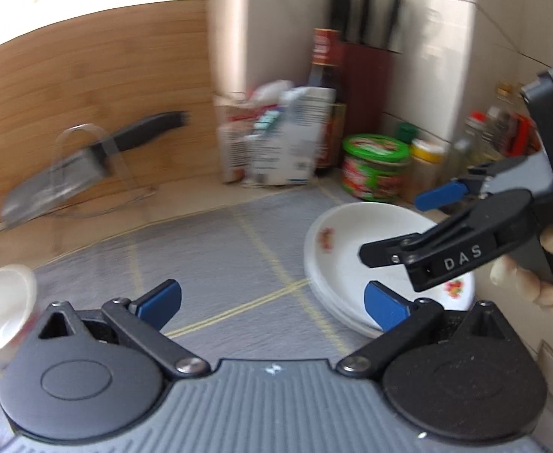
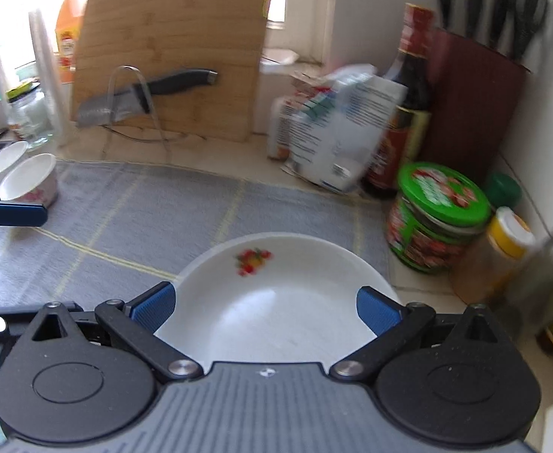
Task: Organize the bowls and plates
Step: 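Move the right tool toward the white bowls and reach a bowl rim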
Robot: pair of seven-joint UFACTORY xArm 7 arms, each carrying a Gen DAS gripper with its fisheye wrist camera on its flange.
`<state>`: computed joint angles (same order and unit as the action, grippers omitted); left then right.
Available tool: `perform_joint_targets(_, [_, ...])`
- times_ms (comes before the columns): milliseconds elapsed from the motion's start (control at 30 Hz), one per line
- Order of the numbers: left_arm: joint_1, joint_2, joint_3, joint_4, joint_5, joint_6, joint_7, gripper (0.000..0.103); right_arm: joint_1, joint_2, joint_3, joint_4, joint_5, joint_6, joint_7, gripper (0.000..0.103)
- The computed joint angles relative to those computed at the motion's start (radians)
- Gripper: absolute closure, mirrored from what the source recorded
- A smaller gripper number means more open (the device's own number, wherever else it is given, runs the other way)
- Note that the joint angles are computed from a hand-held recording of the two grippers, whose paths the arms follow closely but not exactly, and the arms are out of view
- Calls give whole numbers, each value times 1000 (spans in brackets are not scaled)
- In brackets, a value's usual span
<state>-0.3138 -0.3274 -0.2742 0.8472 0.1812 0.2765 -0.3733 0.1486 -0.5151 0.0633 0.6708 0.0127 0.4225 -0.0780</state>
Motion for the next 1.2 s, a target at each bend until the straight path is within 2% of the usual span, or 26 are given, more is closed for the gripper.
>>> perform_joint_targets(67, [68, -55, -47, -27, 53, 46, -101, 1, 14, 31, 9, 7, -6, -36, -13, 0])
perform_joint_targets(167, [120, -149, -73, -74, 98, 132, -195, 1, 77, 86, -11, 27, 34, -68, -68, 0])
perform_joint_targets(267, [146, -243, -68, -129, 119, 192, -241, 1, 150, 141, -29, 59, 105, -69, -138, 0])
perform_joint_targets(400, [156, -366, -28, -208, 121, 233, -234, 1, 189, 181, 9, 98, 139, -60, -166, 0])
perform_joint_targets(533, [138, -481, 61, -304, 96, 229, -112, 1, 204, 214, 65, 131, 134, -75, -136, 0])
perform_joint_targets(633, [141, -568, 127, -367, 73, 237, -1, 1, 186, 254, 132, 177, 68, -64, -20, 0])
perform_joint_targets(733, [156, -662, 197, -431, 55, 226, 105, 1, 201, 305, 179, 232, 8, -52, 82, 0])
perform_joint_targets(833, [159, -729, 293, -480, 23, 235, 225, 1, 240, 366, 204, 298, -29, -40, 151, 0])
perform_joint_targets(1000, [192, -786, 413, -540, -10, 250, 406, 1, 295, 466, 238, 408, -184, -16, 300, 0])
perform_joint_targets(1100, [216, -803, 458, -566, -37, 261, 484, 1, 342, 526, 232, 476, -169, 7, 292, 0])
perform_joint_targets(1200, [230, -798, 486, -589, -69, 238, 547, 1, 377, 583, 234, 534, -54, 21, 196, 0])
